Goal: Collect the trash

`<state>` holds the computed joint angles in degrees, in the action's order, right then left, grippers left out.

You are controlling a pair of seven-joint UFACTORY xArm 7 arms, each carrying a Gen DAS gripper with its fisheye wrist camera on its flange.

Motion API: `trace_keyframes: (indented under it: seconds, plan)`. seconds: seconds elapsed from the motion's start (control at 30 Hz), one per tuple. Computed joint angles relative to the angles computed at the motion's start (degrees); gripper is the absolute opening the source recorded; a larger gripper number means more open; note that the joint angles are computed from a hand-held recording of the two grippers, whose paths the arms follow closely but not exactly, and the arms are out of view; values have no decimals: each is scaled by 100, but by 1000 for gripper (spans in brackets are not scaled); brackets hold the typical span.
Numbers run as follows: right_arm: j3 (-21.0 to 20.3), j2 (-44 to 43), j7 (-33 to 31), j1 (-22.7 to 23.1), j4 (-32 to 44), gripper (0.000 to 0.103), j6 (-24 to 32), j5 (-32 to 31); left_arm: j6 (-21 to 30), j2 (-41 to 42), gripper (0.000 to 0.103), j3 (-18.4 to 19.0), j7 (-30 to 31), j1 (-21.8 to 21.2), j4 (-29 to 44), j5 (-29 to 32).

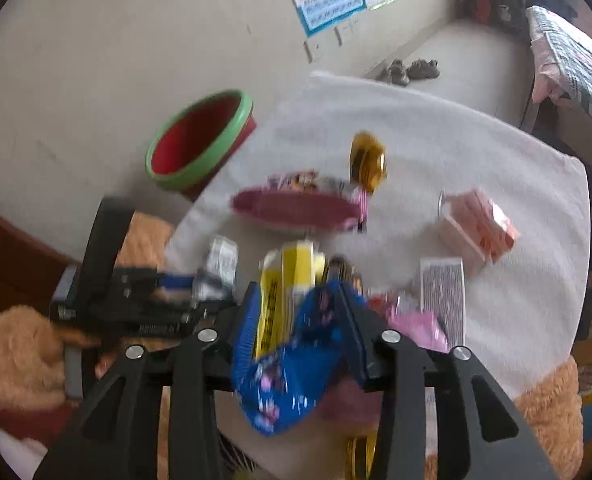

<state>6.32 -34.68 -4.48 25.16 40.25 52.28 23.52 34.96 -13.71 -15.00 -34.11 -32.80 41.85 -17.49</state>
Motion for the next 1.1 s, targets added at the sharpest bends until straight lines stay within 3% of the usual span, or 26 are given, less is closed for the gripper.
trace_keyframes:
  seconds: [0.5, 0.63, 0.83, 0.9, 0.97, 1.0, 1.03, 1.1]
  plan:
    - [86, -73, 905, 5, -361, 41, 391, 263, -124, 62, 64, 47, -126, 94, -7, 94]
    - [38, -92, 1060, -31, -372, 57, 356, 293, -160, -14, 64, 45, -106, 95, -63, 118]
    - [-17, 18, 1109, 18, -469, 58, 429, 413, -112, 34, 63, 19, -74, 79, -37, 145]
    - [-50, 11, 1058, 59, -533, 56, 378, 549, -112, 55, 59, 18, -69, 75, -19, 148]
    - [-39, -21, 1044, 64, -559, 45, 318, 587, -91, 51, 55, 11, -107, 89, -21, 181]
    - [-52, -35, 1021, 66, -568, 35, 297, 603, -89, 51, 52, -2, -152, 97, -17, 207]
    - [-58, -63, 1012, 60, -575, 34, 276, 608, -101, 37, 46, 6, -171, 96, -36, 184]
    - [-46, -103, 1028, 29, -573, 31, 247, 562, -138, 16, 47, 25, -169, 87, -70, 134]
